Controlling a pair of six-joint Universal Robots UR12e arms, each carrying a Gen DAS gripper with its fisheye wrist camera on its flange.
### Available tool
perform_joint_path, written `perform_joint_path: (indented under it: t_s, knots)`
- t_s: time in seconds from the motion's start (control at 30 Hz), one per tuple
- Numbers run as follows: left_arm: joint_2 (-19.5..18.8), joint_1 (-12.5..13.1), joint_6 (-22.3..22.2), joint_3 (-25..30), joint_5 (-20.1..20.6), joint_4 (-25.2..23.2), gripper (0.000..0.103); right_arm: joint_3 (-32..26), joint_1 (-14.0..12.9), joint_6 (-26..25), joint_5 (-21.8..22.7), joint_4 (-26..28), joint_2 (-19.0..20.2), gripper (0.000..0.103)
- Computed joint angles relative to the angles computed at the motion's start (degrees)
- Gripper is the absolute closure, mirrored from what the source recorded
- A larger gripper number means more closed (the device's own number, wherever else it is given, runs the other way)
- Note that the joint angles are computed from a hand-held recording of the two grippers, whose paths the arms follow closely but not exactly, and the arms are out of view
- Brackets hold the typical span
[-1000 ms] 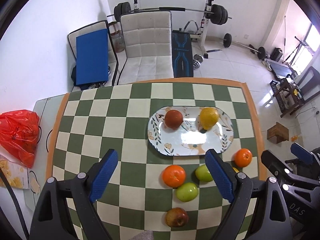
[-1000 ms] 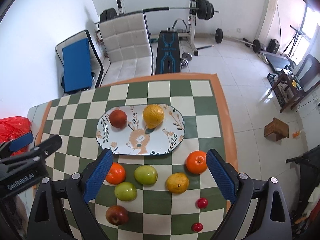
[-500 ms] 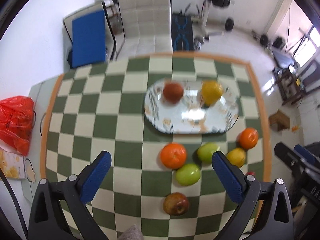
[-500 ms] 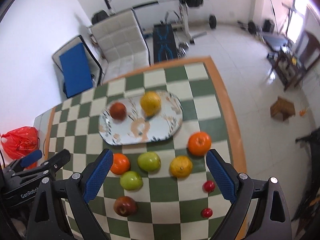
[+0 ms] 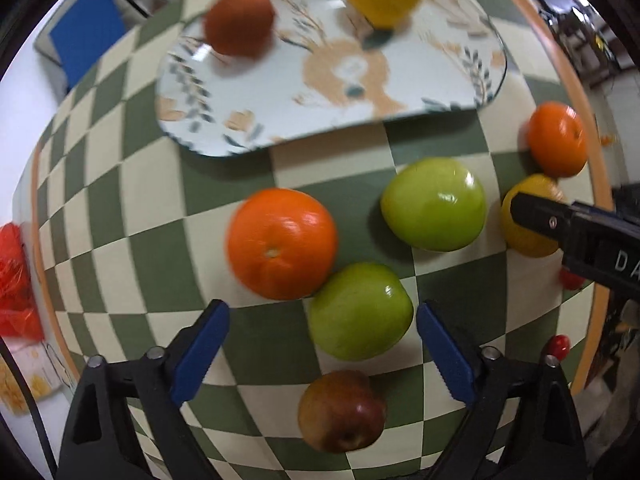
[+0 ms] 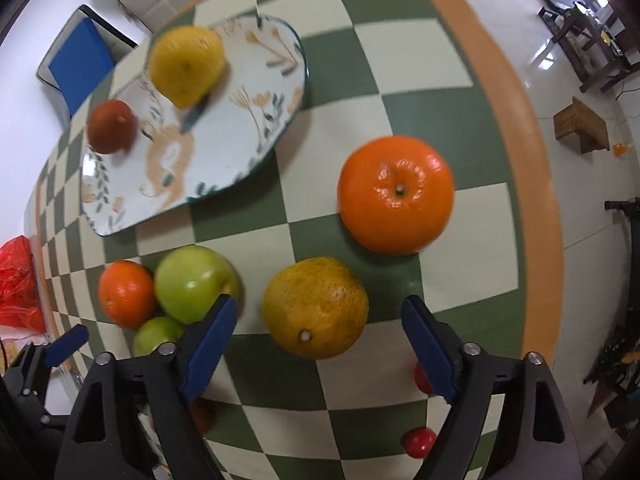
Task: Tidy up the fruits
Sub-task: 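Grasp the green apple with the left tool while the right tool grasps a tangerine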
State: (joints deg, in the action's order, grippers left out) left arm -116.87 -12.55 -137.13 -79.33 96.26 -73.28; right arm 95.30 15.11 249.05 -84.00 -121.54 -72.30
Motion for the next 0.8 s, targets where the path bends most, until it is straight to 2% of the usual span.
perform_joint_path:
  t_s: [0.17, 0.23, 0.3, 0.37, 0.4, 0.43, 0.6, 0.8]
  knots:
    - [0.4, -0.4, 1.0, -1.4, 1.0, 1.3, 0.013, 0.8, -0.6, -1.4, 2.6, -0.7, 1.0, 0.029]
    - [0.6, -0.5, 1.6, -1.9, 1.4, 1.7, 0.014, 1.6, -0.8, -1.4, 4.1, -3.2, 1.1, 0.041]
    - [0.9, -0.3, 2.2, -2.0, 1.1, 1.2, 0.017, 1.6, -0.8, -1.6, 4.7, -3.4, 1.3, 0.041]
    - [0.9, 0.1, 2.0, -1.3, 0.0, -1.6, 0.025, 2.0, -0.6, -1.5, 5.9, -3.9, 1.2, 0.041]
    - [0.4, 0.2, 1.4, 0.1, -1.2, -4.5, 0.034, 2.3, -0.6, -1.3, 6.7, -4.5, 1.1, 0.041]
    - [0.2, 0.6, 0.8, 0.6, -2.0, -6.1, 0.036, 2.6, -0.4, -1.3, 7.5, -4.7, 1.0, 0.041]
    - [-0.7, 1.7, -1.0, 2.2, -5.2, -11.1, 0.042, 3.7, 0.8, -0.1, 8.3, -5.7, 0.8, 0.041]
    - [-0.2, 1.3, -0.5, 0.9, -4.2, -9.5, 0.042, 4.1, 1.7, 2.9, 7.4, -7.8, 0.7, 0.041]
